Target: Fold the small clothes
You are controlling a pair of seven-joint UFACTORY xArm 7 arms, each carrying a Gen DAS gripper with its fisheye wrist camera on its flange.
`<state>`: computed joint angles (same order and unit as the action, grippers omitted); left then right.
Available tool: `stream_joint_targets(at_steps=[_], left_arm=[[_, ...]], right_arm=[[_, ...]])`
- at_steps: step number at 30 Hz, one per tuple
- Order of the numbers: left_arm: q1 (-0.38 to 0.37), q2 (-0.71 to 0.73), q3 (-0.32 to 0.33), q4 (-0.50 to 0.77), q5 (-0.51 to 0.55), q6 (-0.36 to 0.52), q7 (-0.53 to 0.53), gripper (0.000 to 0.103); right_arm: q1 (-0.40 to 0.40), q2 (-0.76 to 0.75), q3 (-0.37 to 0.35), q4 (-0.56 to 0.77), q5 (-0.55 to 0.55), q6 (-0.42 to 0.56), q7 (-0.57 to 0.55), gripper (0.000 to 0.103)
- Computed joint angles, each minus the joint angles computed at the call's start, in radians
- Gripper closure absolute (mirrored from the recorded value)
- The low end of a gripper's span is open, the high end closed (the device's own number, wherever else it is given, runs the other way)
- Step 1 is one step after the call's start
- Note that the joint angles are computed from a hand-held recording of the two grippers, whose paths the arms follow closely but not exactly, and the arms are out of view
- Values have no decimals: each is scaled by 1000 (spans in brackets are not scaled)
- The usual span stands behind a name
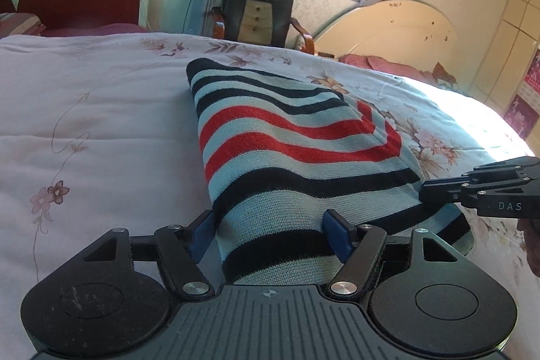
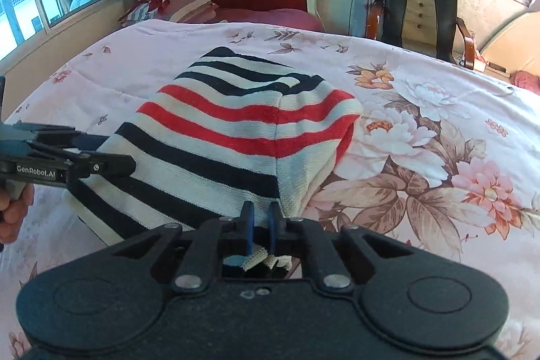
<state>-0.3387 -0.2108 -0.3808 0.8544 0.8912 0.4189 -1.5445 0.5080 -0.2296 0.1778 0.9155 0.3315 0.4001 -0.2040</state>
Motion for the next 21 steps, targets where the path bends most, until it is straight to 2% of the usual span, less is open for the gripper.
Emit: stream_joint_targets(at_steps=[1,2,3,4,5,6,8,11,12,16,21], left_arm=[[0,1,-11,10,6,30,-15,29],[-5,-2,-27,24,14,80,-27,22],[-15,-2,-47,44,24,152,-36,6],[-27,-2,-64,58,46,212,-51,0],[-42,-4,-73,67,60,254,-61,0],[-62,-5,-74,76,47,287,-51,0],[-93,-11,-71,87,19,326,-46,0],[-127,-25,-84,103,8,371,-61,0],[-136,-30,-93,111,10,393,-67,0],[-183,-25,-139,168,6,519,-93,0],[-258,-29,-206,236,16,676,-141,0]], right_arm=[[-4,-2,3,1,-2,4,19,96],[-12,-8,11,5,-19,14,45,94],[-19,-25,20,1,-36,13,75,78],[-29,-51,34,-15,-60,-5,113,64],[-32,-82,39,-40,-71,-37,141,29],[-30,-111,38,-66,-77,-66,157,11],[-23,-155,26,-92,-87,-61,181,10],[-13,-212,0,-113,-69,-2,230,1],[-17,-239,0,-132,-69,-2,251,1],[-47,-353,31,-203,-122,8,338,1],[-54,-528,65,-269,-175,82,431,1]])
